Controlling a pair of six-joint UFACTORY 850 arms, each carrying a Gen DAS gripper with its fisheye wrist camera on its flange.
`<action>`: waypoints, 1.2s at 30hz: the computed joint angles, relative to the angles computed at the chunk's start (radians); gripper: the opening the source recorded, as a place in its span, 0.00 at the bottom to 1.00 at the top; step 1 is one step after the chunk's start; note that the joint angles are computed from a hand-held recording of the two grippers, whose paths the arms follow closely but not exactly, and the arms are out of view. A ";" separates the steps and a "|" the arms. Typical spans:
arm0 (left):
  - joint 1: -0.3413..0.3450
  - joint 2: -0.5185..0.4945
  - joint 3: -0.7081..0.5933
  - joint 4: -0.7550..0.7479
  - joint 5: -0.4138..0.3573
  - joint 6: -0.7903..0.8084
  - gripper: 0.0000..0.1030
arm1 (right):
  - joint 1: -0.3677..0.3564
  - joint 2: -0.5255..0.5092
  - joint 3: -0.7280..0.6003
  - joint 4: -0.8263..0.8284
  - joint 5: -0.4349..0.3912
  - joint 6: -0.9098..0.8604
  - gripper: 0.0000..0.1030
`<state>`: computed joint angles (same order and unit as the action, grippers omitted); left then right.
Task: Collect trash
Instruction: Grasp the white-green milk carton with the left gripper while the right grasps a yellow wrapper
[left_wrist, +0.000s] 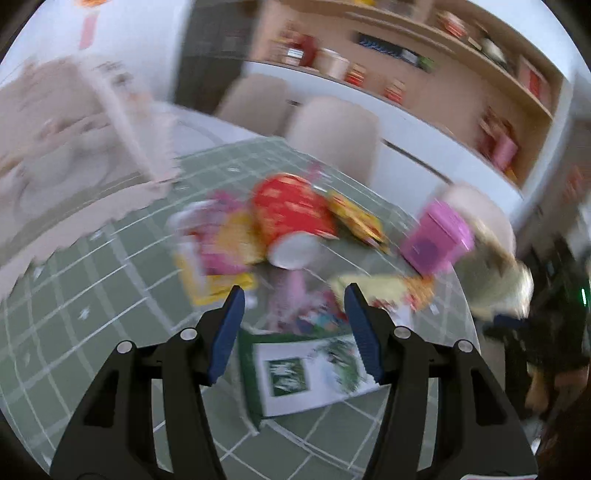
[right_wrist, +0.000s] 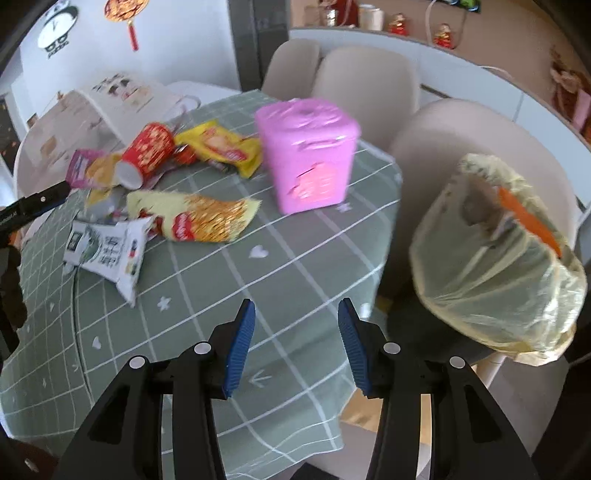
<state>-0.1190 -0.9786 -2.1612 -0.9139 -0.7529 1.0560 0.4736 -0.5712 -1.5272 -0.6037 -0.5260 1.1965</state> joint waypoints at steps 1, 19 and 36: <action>-0.005 -0.021 -0.037 0.023 -0.044 0.025 0.52 | -0.002 -0.006 -0.008 0.017 0.008 -0.017 0.43; -0.038 0.000 0.028 0.231 -0.251 0.162 0.58 | -0.024 -0.025 -0.030 0.102 0.033 -0.076 0.43; -0.108 0.013 0.018 0.356 -0.184 -0.092 0.46 | -0.032 -0.002 0.009 0.069 0.087 -0.069 0.43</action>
